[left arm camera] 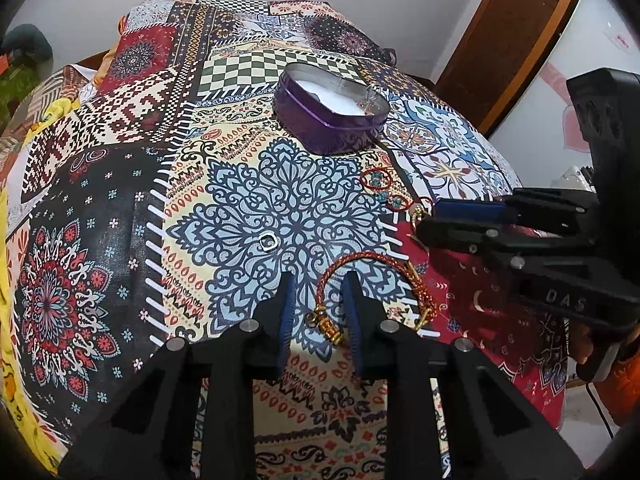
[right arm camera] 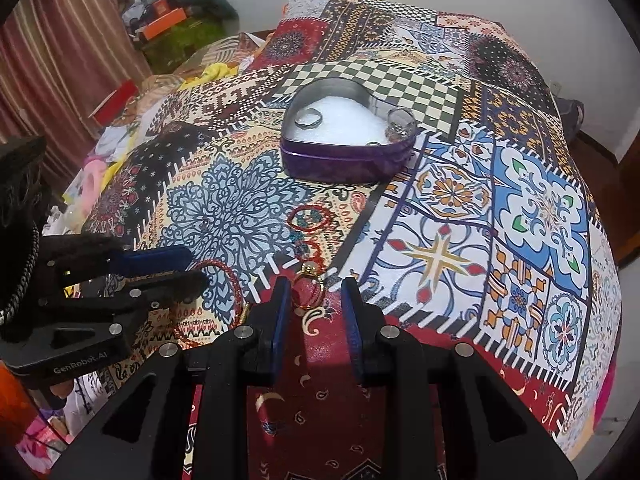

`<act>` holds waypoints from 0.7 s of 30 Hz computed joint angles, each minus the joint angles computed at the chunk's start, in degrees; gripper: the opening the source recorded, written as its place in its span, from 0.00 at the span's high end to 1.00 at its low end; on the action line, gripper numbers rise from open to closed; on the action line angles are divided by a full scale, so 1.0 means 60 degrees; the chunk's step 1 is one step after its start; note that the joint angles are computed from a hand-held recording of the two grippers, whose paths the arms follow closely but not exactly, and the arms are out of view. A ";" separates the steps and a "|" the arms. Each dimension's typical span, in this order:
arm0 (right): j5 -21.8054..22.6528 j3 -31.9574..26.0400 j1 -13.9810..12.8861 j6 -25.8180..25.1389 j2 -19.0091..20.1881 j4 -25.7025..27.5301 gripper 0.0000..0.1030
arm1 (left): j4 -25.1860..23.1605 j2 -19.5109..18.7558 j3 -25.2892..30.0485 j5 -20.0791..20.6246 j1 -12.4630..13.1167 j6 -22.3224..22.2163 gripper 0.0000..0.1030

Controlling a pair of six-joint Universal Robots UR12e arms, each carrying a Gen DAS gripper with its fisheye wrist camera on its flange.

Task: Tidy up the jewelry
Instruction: 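Grasp a gold ring with the right gripper while left grasps the gold beaded bracelet, then carry the gold ring and gold bracelet toward the purple heart tin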

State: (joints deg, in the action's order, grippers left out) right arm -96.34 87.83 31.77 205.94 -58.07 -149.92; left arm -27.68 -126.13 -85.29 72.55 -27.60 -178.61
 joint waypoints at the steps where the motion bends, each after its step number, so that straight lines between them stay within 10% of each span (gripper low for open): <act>1: 0.0003 -0.0022 0.0013 -0.0054 0.0020 -0.0014 0.77 | 0.0019 -0.0012 0.0009 0.0016 -0.0006 -0.0019 0.79; 21: -0.0634 0.0058 0.0112 -0.0177 0.0000 -0.0348 0.83 | 0.0685 0.0131 -0.0064 0.0184 -0.0015 -0.0309 0.98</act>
